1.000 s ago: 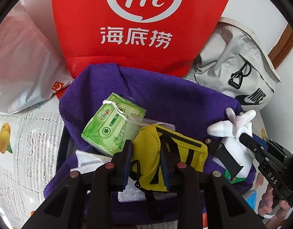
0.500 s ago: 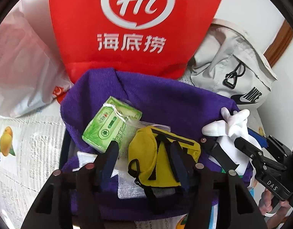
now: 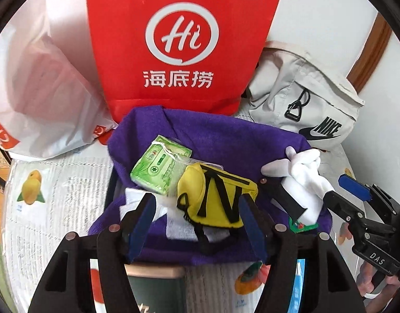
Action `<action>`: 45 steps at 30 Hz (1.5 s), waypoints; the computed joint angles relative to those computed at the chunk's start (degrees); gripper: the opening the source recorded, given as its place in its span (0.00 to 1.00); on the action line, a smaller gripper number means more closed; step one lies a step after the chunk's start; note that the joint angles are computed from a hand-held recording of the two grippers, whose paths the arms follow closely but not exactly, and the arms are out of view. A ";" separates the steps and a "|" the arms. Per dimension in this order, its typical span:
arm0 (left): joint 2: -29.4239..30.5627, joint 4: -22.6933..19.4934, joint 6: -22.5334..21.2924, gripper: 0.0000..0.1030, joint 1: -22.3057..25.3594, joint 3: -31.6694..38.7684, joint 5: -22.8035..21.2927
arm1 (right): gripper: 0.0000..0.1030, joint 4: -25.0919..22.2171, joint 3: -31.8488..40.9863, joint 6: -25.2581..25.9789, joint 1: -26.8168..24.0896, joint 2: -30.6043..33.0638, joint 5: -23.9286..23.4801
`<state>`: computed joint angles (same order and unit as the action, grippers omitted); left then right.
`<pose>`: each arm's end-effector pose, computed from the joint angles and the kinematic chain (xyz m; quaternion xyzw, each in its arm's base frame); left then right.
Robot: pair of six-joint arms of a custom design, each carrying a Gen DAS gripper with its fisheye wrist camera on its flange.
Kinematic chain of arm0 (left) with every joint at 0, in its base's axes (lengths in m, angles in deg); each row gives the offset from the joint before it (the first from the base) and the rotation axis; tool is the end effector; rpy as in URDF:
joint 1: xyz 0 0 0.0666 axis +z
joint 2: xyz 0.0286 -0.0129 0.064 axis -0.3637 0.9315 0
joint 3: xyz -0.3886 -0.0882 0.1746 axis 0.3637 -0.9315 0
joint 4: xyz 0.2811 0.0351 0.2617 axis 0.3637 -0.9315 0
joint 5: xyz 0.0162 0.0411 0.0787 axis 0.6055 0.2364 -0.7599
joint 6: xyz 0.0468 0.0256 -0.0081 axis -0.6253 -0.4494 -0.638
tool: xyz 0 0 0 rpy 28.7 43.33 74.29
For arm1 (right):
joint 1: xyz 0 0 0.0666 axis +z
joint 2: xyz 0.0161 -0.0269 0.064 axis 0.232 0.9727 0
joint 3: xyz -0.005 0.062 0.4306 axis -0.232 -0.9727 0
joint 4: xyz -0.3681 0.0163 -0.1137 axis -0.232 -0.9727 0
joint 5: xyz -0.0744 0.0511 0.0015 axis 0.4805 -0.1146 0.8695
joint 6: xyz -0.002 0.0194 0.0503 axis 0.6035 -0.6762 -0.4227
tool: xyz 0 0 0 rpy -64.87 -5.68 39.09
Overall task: Organize soft objects
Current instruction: 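Open both grippers to drop the yellow bag and white gloves onto the towel, then grasp the black watch strap with the left gripper while the right withdraws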
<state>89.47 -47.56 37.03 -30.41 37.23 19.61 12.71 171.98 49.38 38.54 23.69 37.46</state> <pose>0.6148 -0.1040 0.3754 0.0895 0.9575 -0.0946 0.2572 0.5604 0.2581 0.3570 -0.0390 0.9334 0.0820 0.3471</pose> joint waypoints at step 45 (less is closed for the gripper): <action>-28.77 13.25 -7.88 0.41 2.45 -45.87 0.45 | 0.61 6.94 -31.98 -22.27 20.17 -22.63 9.43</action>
<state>60.71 -34.31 29.14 -27.97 -8.64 20.05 19.65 140.00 27.11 58.72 1.06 46.89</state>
